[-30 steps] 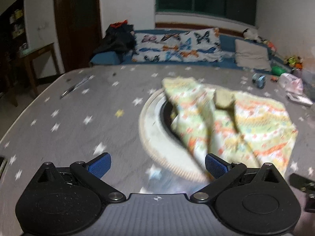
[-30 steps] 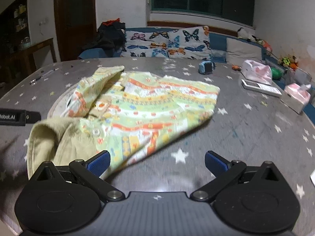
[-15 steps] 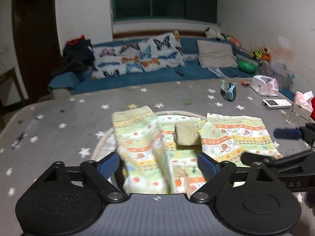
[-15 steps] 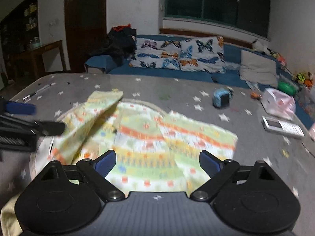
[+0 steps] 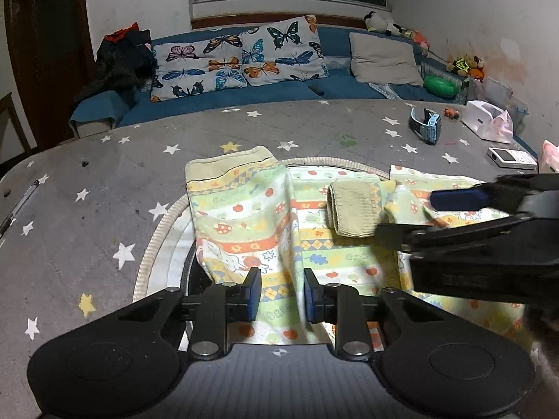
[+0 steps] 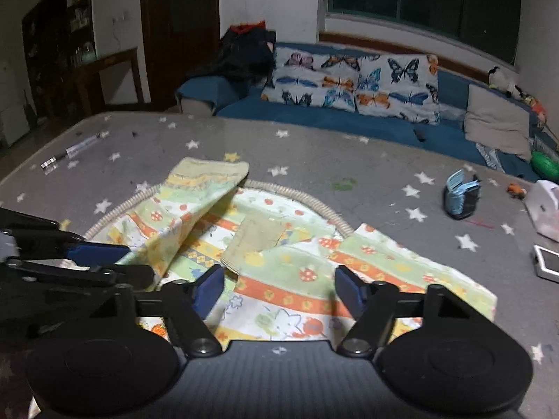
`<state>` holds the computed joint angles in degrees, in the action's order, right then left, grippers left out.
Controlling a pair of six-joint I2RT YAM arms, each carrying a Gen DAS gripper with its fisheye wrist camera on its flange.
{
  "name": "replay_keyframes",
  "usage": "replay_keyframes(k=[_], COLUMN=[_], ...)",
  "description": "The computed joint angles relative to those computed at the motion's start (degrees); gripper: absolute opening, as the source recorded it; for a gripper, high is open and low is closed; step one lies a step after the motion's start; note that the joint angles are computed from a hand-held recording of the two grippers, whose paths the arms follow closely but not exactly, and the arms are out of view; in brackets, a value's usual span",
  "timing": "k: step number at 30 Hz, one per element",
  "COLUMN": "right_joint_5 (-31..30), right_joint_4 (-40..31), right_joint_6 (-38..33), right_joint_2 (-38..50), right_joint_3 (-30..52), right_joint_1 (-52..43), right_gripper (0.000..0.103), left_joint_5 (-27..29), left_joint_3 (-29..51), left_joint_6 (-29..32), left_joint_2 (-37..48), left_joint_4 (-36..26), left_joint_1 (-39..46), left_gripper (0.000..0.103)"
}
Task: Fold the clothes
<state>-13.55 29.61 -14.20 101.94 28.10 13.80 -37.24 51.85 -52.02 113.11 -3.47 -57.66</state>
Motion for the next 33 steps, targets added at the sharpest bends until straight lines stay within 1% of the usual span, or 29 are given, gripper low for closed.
replay_keyframes(k=[1, 2, 3, 5, 6, 7, 8, 11, 14, 17, 18, 21, 25, 28, 31, 33], right_joint_5=[0.5, 1.0, 1.4, 1.5, 0.9, 0.2, -0.7, -4.1, -8.3, -13.2, -15.0, -19.9, -28.0, -32.0, -34.1, -34.7], right_joint_4=[-0.1, -0.2, -0.3, -0.3, 0.0, 0.2, 0.3, 0.8, 0.4, -1.7, -2.7, -5.5, -12.0, -16.5, -19.5, -20.9], right_joint_6=[0.4, 0.9, 1.4, 2.2, 2.4, 2.7, 2.9, 3.2, 1.9, -0.2, -1.0, -3.7, -9.8, -15.3, -21.0, -24.5], right_joint_2=[1.3, 2.7, 3.8, 4.8, 4.4, 4.1, 3.4, 0.3, -5.2, -10.7, -12.4, -16.6, -19.5, -19.3, -18.1, -16.4], right_joint_3=[0.8, 1.6, 2.2, 2.6, 2.1, 1.7, 1.1, -1.1, -4.5, -6.9, -7.6, -8.8, -8.7, -7.9, -7.8, -7.7], right_joint_1=[0.3, 0.5, 0.4, -0.4, -1.4, -2.3, -3.5, -7.8, -14.4, -21.9, -24.8, -33.0, -46.8, -55.4, -62.4, -65.9], right_gripper=[0.057, 0.049, 0.045, 0.027, 0.021, 0.014, 0.010, 0.006, 0.005, 0.004, 0.004, 0.004, 0.004, 0.004, 0.004, 0.004], left_joint_5=[0.1, 0.0, 0.0, -0.3, -0.5, -0.6, -0.3, 0.0, -0.4, -2.9, -4.3, -8.0, -12.4, -13.8, -13.0, -12.0], left_joint_3=[0.2, 0.7, 1.2, 2.2, 2.6, 3.1, 3.4, 4.0, 2.0, -2.1, -3.5, -6.9, -11.5, -13.6, -15.0, -15.1], left_joint_6=[0.3, 0.8, 1.2, 2.3, 2.9, 3.6, 4.4, 4.7, 2.8, -0.6, -2.4, -8.9, -22.6, -36.7, -52.3, -62.5], left_joint_2=[0.0, 0.2, 0.4, 0.9, 1.2, 1.5, 1.9, 3.0, 2.1, -1.9, -3.5, -8.3, -14.4, -16.4, -16.3, -15.3], left_joint_4=[-0.1, -0.4, -0.7, -1.0, -0.9, -0.9, -0.4, -0.7, -0.1, 0.0, -1.0, -5.3, -14.1, -23.1, -31.1, -35.2], left_joint_1=[0.0, 0.2, 0.4, 0.8, 0.9, 1.1, 1.4, 2.2, 2.0, 0.1, -0.8, -3.7, -9.7, -15.8, -22.9, -28.7], left_gripper=[0.029, 0.035, 0.040, 0.042, 0.042, 0.042, 0.041, 0.011, 0.004, 0.003, 0.003, 0.002, 0.002, 0.002, 0.001, 0.001])
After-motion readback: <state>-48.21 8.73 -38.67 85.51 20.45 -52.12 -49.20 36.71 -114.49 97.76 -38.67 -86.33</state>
